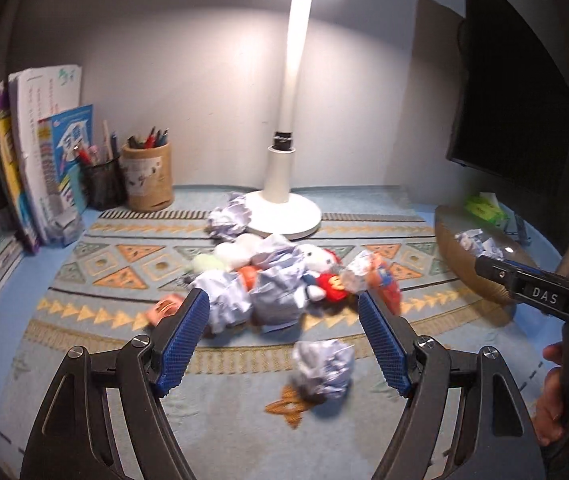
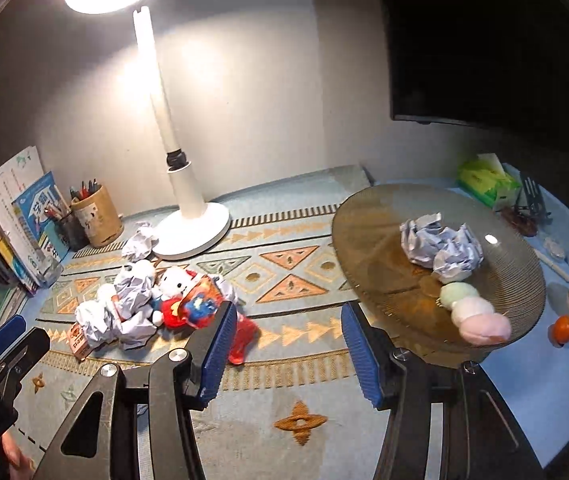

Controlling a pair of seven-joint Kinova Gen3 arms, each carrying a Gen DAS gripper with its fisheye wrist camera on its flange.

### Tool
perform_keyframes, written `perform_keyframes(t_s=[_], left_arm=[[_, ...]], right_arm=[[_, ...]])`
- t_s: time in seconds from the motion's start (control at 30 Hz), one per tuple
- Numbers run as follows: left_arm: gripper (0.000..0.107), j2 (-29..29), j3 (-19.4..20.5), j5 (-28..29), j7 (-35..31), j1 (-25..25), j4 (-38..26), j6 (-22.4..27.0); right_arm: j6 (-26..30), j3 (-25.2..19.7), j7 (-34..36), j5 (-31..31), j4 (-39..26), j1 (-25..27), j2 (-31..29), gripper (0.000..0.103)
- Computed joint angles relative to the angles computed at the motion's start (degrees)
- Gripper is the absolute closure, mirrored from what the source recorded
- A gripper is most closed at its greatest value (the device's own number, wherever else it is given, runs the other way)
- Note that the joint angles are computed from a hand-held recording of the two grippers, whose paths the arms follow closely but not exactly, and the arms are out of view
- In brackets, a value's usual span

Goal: Organize objects
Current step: 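Return to the pile and grasp a paper ball with the left gripper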

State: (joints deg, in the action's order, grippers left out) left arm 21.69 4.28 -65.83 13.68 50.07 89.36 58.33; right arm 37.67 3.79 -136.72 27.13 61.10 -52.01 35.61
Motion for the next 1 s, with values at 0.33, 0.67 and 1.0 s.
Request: perform_keyframes(t_s=[0.33,0.67,1.0], left_arm=[[0.032,0.9,-1.2,0.1,8.3,-1.7,7.4,-4.5],[0.031,0.2,-0.9,-0.7,7.5,-2.9,8.7,-8.2],[0.031,-0.8,-0.5,-1.9,9.1,-3.9,10.3,-10.9]], right_arm=[[-1.8,-0.2,2.5,-2.1,-1.2,-1.0,5.8,0.050],[-3.9,2.1,1.0,-0.2,0.4,-2.8,5.8,0.037],[-6.6,0.4,3.8,-1.7,1.9,-1.4,5.0,0.037]])
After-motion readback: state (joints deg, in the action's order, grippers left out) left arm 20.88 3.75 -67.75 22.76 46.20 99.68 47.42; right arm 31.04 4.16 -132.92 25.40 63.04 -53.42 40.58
